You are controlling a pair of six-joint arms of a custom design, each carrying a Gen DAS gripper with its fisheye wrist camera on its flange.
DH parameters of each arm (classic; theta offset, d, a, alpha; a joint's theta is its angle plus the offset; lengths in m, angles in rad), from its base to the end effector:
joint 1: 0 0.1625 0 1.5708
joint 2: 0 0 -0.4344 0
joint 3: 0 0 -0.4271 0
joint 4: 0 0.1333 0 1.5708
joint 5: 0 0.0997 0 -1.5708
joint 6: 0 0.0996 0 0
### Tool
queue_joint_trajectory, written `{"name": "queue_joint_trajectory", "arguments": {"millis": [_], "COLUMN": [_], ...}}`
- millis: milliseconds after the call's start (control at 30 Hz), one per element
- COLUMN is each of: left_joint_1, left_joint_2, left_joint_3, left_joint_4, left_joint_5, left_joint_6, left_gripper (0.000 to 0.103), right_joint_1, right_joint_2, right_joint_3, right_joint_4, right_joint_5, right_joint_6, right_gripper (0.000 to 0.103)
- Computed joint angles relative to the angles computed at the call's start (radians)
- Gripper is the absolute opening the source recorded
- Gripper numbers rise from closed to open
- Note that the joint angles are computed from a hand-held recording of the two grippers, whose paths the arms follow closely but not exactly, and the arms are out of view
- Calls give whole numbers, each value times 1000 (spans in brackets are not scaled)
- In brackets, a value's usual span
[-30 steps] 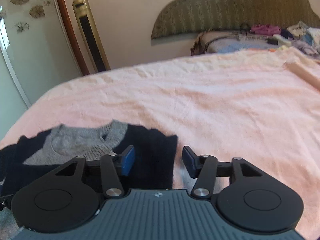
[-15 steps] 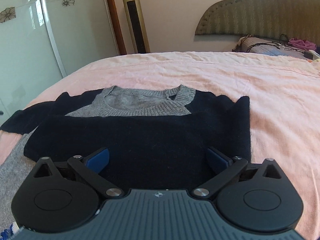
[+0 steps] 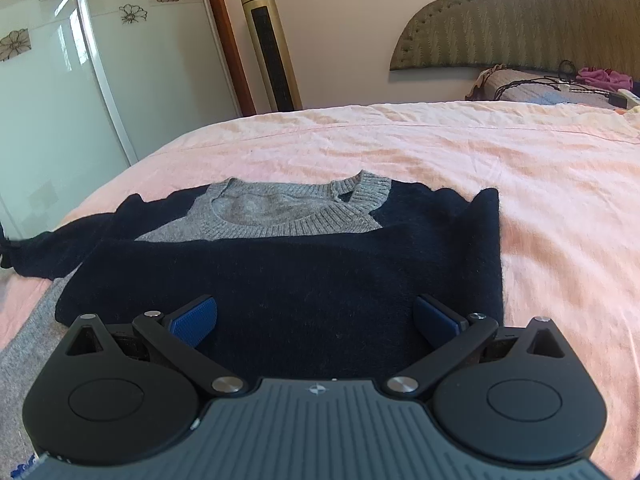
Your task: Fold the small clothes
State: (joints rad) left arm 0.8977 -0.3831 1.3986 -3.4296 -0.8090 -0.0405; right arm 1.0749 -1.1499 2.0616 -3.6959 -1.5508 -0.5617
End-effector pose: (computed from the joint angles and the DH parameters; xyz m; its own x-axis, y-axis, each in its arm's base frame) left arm -0.3085 -0.7110 -0.0115 -0.9032 0.0270 -0.4284 0.3783 0.5215 -0.7648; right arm -0.1509 -0.5633 0.2799 -0.8405 0.2248 0.4930 -0.3322 0.5050 -0.7966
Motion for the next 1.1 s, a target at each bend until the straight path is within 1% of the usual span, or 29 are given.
{"name": "queue_joint_trajectory", "arguments": {"millis": [67,100,133,167,233,267,300,367,400,467,500,533,600,633,667,700,733,767,800,833,867,900,933,967,1000,1033,1067,1100], "left_joint_1": [-59,-85,-107,-126,-151,-158,-166,-174,-171,-163,-161,-156,-137,-126,-117,-112,-107,-104,-102,-101,-101,-102,-105,-108,-110,-111,-108,-106], "left_joint_2": [17,21,23,25,28,29,31,26,18,-13,-30,-46,-68,-77,-84,-88,-88,-80,-67,-66,-60,-54,-50,-49,-45,-45,-44,-44], "left_joint_3": [56,87,111,126,131,130,136,170,184,218,235,252,283,298,312,324,335,347,360,366,356,346,342,344,343,344,342,342], "left_joint_4": [-42,-27,28,109,309,393,435,413,398,374,359,339,288,260,241,229,208,168,101,75,82,96,101,97,95,94,94,93], "left_joint_5": [-136,-207,-272,-319,-385,-397,-384,-344,-336,-324,-312,-299,-291,-295,-293,-286,-273,-253,-244,-251,-256,-254,-245,-238,-235,-236,-240,-247], "left_joint_6": [153,206,243,259,270,276,279,296,300,278,251,223,173,158,143,130,123,129,150,146,142,145,156,163,168,170,170,168], "left_gripper": [3,3,4,4,5,6,7,8,11,21,33,50,70,71,71,71,71,71,71,74,77,80,81,81,81,82,82,84], "right_joint_1": [-19,-29,-41,-51,-70,-77,-84,-93,-96,-97,-97,-97,-94,-85,-69,-48,-35,-29,-27,-17,0,15,34,48,59,62,63,64], "right_joint_2": [-13,-20,-27,-33,-42,-45,-48,-50,-51,-50,-49,-50,-55,-63,-74,-90,-106,-122,-137,-142,-137,-126,-107,-94,-84,-77,-71,-60], "right_joint_3": [8,12,17,21,26,28,30,31,31,30,29,29,26,23,22,20,20,19,14,1,-18,-31,-37,-45,-56,-66,-73,-82], "right_joint_4": [7,11,14,17,19,18,18,22,23,24,24,26,42,64,90,124,164,210,278,344,397,409,382,370,372,381,384,379], "right_joint_5": [50,74,105,132,181,200,216,242,249,255,255,255,250,227,185,139,121,132,155,143,104,67,23,-9,-38,-42,-39,-42], "right_joint_6": [38,54,78,97,139,157,171,192,198,202,203,204,205,205,211,229,249,264,276,284,290,282,249,229,229,235,236,233], "right_gripper": [103,103,103,103,103,103,103,103,103,103,103,103,103,103,103,102,102,102,101,100,93,85,80,66,51,48,48,45]}}
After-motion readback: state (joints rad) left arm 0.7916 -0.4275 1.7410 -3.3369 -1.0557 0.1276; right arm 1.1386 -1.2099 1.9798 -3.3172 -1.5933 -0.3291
